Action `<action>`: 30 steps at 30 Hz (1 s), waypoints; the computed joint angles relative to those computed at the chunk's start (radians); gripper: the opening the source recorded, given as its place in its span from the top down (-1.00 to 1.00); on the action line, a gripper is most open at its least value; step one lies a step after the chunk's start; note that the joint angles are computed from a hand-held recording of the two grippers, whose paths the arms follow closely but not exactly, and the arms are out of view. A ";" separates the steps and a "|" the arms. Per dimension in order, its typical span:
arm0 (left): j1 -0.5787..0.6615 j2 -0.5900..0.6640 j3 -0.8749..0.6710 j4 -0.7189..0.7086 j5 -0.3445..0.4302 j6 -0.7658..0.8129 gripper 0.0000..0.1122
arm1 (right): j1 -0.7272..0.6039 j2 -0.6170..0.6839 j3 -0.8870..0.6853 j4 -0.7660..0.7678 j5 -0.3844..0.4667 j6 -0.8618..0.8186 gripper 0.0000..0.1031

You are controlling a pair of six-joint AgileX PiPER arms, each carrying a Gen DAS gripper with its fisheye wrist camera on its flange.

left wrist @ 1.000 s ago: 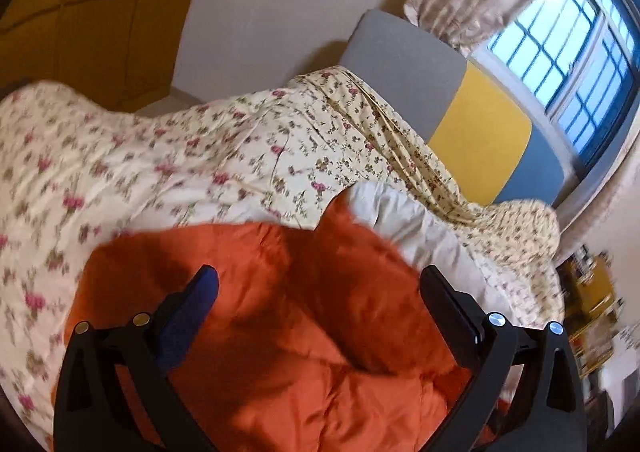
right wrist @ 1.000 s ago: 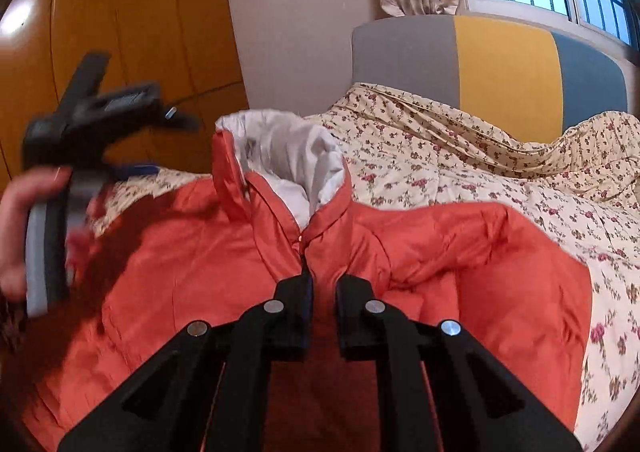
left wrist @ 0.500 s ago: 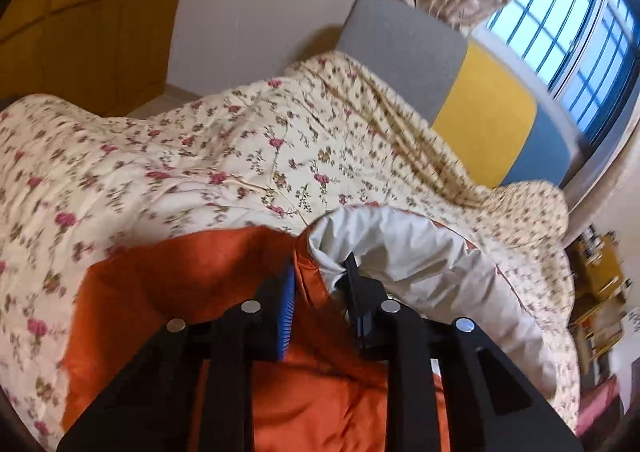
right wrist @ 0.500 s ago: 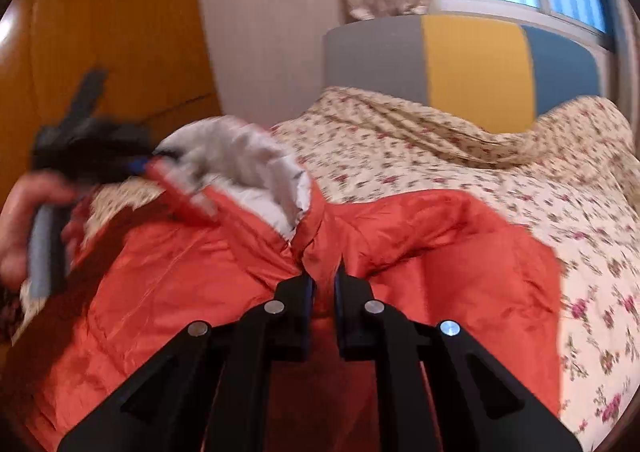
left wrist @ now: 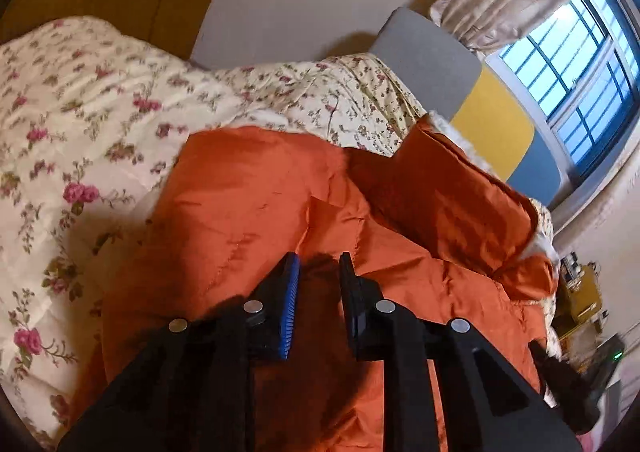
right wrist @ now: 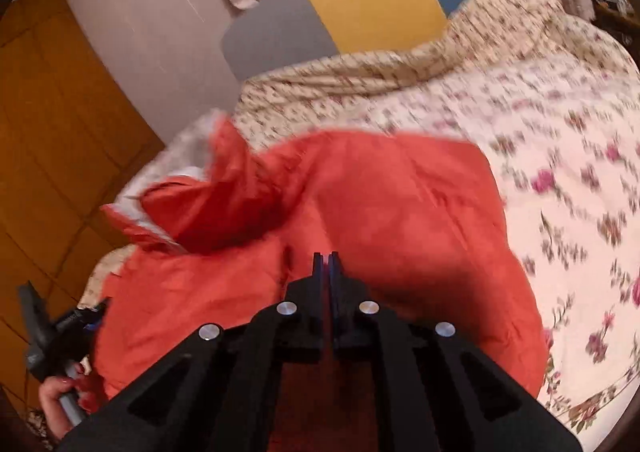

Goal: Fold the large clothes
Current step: 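Fold the hem toward the collar with the right gripper while the left gripper grasps the hem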

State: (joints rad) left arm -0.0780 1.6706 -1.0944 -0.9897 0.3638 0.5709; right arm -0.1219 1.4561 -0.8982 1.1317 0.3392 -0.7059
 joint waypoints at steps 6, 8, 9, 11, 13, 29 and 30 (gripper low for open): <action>-0.054 0.007 -0.128 0.087 0.002 -0.162 -0.60 | 0.082 0.088 -0.333 -0.375 0.051 0.303 -0.57; -0.081 0.049 -0.241 0.252 0.048 -0.339 -0.64 | 0.093 0.221 -0.533 -0.531 0.143 0.491 -0.57; -0.089 0.071 -0.290 0.304 0.068 -0.397 -0.64 | 0.093 0.291 -0.633 -0.573 0.184 0.556 -0.57; -0.107 0.103 -0.350 0.345 0.091 -0.445 -0.64 | 0.106 0.426 -0.833 -0.684 0.301 0.673 -0.51; -0.119 0.125 -0.387 0.377 0.112 -0.471 -0.64 | 0.119 0.500 -0.944 -0.732 0.397 0.709 0.34; -0.149 0.049 -0.345 0.600 -0.079 -0.728 -0.67 | 0.160 0.007 0.043 -0.177 -0.104 -0.324 0.84; -0.153 0.079 -0.403 0.625 -0.033 -0.741 -0.67 | 0.155 0.010 0.049 -0.116 -0.108 -0.381 0.84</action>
